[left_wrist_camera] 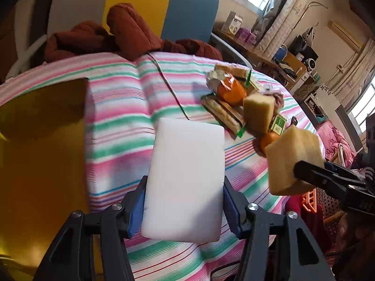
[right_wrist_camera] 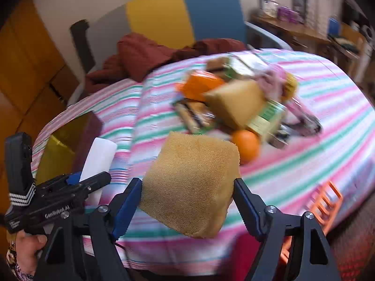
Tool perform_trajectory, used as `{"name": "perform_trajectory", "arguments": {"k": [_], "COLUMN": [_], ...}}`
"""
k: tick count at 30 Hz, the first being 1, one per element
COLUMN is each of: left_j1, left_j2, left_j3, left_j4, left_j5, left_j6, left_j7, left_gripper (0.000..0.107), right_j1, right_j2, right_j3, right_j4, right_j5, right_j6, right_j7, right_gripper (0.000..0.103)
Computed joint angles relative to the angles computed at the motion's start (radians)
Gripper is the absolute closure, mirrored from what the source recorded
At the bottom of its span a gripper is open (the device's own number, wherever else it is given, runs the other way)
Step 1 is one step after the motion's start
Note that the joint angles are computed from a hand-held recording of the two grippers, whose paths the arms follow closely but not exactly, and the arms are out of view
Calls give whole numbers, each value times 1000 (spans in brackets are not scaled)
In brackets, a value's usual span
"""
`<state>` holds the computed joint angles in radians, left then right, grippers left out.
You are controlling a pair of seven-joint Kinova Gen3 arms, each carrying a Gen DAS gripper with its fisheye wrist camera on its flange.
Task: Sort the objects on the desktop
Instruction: 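Carry the white block with the left tool over the gold tray while the right tool grasps a yellow sponge, then lower the white block into the tray with the left tool while the right tool places the sponge beside it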
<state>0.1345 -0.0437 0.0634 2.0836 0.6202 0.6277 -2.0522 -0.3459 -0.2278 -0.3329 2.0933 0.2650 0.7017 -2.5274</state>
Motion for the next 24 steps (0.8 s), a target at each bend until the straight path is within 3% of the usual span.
{"name": "perform_trajectory", "arguments": {"k": [5, 9, 14, 24], "left_j1": [-80, -164, -268, -409], "left_j2": [-58, -48, 42, 202], "left_j3": [-96, -168, -177, -115], "left_j4": [-9, -36, -82, -170], "left_j5": [-12, -12, -65, -70], "left_j6": [75, 132, 111, 101], "left_j7": [-56, -116, -128, -163], "left_gripper": [49, 49, 49, 49], "right_j1": [-54, -119, -204, -338], "right_j2": [95, 192, 337, 627], "right_j3": [-5, 8, 50, 145], "right_j4": [-111, -204, -341, -664], "right_j5": [15, 46, 8, -24], "right_j6": [-20, -69, -120, -2], "right_j7": [49, 64, 132, 243], "right_gripper": [24, 24, 24, 24]}}
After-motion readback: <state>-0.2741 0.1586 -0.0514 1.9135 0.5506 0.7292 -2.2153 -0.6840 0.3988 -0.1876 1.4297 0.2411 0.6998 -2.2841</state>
